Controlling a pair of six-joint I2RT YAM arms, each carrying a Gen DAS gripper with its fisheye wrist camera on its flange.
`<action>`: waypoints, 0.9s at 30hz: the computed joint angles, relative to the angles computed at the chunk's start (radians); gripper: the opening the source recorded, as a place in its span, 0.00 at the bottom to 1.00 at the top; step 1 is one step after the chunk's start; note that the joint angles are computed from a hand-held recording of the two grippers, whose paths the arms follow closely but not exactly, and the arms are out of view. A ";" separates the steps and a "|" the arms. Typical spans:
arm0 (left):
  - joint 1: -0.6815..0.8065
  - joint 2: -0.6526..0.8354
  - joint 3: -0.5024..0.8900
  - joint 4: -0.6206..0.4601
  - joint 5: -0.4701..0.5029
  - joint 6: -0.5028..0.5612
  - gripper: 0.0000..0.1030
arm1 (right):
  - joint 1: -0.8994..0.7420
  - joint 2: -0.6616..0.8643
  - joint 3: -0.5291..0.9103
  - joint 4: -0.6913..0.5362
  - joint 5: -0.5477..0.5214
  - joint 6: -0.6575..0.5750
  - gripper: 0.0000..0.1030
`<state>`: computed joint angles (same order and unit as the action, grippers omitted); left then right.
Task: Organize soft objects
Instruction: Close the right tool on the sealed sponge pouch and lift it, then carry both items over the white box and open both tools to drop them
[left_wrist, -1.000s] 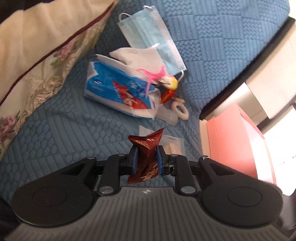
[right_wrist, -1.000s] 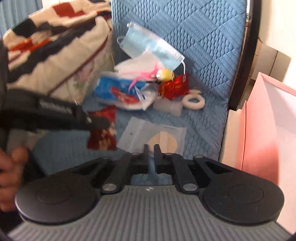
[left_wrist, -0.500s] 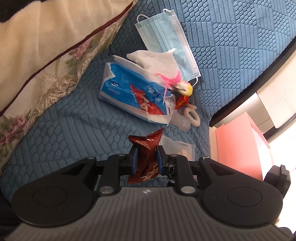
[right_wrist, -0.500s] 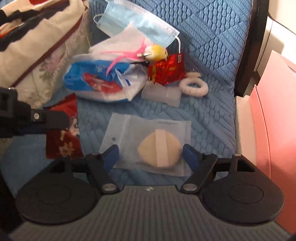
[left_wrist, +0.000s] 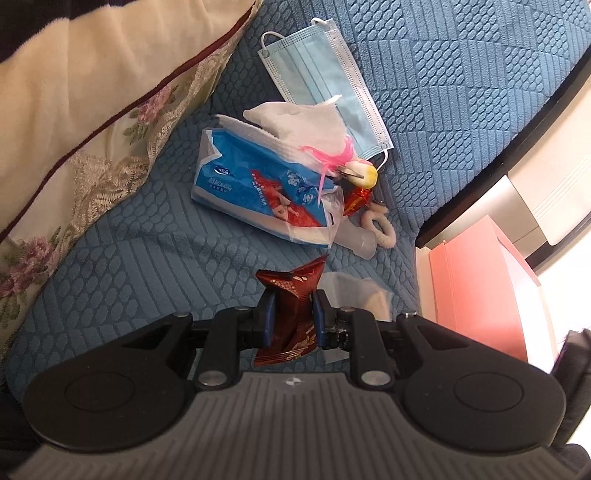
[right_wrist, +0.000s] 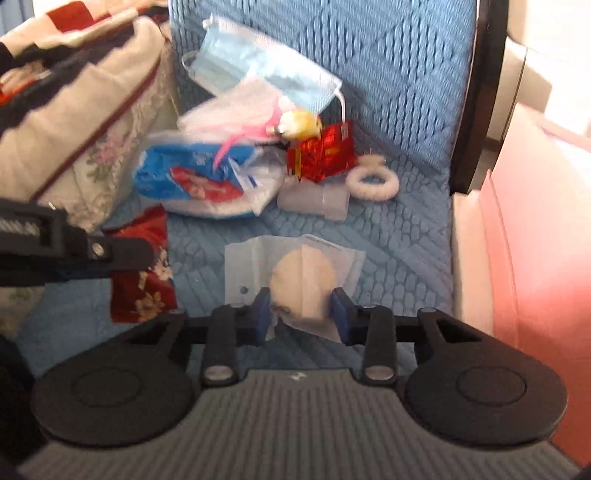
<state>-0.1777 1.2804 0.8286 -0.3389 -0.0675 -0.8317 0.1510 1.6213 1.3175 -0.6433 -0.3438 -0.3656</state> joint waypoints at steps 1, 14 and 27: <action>-0.001 -0.007 -0.002 0.000 0.003 0.000 0.24 | -0.007 -0.011 0.006 -0.010 -0.011 -0.005 0.37; -0.121 -0.093 0.071 -0.136 -0.068 0.007 0.24 | -0.142 -0.102 0.139 -0.273 -0.085 -0.096 0.37; -0.341 0.006 0.363 -0.287 -0.232 -0.059 0.24 | -0.334 -0.020 0.529 -0.538 -0.272 -0.203 0.37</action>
